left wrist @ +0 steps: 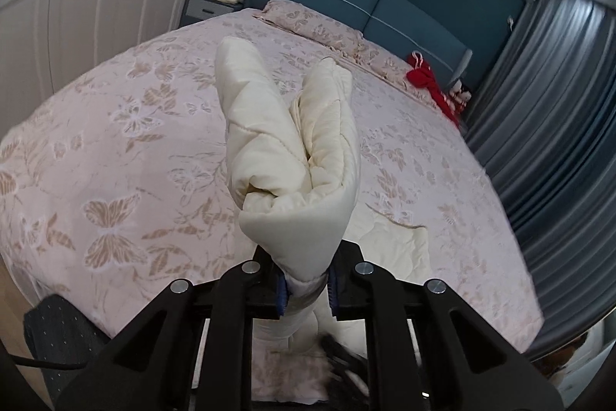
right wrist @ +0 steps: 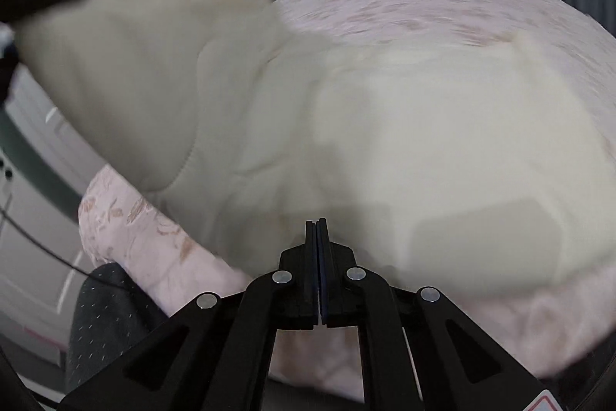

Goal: Fold large clothes
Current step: 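Grasp the jacket bundle with both tools and lift it, folding it over, then lower the folded bundle onto the bed and open both tools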

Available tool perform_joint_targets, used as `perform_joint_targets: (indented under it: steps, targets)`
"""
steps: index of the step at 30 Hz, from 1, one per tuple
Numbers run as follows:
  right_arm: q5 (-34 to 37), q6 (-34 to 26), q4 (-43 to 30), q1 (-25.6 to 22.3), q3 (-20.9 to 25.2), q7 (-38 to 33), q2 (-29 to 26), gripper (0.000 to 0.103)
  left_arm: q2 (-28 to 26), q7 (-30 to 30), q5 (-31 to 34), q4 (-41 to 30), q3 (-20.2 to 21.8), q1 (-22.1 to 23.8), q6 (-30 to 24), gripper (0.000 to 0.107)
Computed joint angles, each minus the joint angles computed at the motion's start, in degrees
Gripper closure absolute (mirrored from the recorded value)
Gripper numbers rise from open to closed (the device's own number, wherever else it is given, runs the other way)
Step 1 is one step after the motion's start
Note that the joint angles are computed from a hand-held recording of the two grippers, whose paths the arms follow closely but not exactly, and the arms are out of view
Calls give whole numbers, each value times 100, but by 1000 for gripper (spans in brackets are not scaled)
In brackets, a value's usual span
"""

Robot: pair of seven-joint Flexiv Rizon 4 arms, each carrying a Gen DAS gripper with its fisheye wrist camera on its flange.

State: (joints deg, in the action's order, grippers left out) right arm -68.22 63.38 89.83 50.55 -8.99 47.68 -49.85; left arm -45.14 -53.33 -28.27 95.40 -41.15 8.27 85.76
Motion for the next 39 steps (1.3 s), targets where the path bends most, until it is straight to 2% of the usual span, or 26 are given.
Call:
perform_joint_targets:
  steps: [3,6,10,14,18,27,33,39]
  targets:
    - [94,-248,500,19,100,307,276,97,2,-28,98,-157,297,-358,-183,93]
    - [30,-162,615,-58,159,547,258,97,17,-52,107,-336,630,-766,-436,93]
    - [239,-372,417,-153,301,-53,156,97,7,-69,135,-536,1099,-1296,-676,93]
    - [103,-368,638,-88,259,2,344,97,-1,-62,202,-610,1450,-1706,-811,93]
    - [-97,-577,1133,-35,372,329,711,97,-39,-134,320,-693,1769,-2072,-997,93]
    - [-394,-800,1755,-278,846,1044,1175,97,-252,-405,785,-910,2401,-2726,-1300,93]
    - [-273,-1121,1866,-290,1096,915,1327,97,-426,-717,1162,-1170,2763,-3089,-1436,93]
    - [85,-1546,1937,-263,1302,315,1481,97,-634,-974,1530,-1397,3031,-3360,-1551,93]
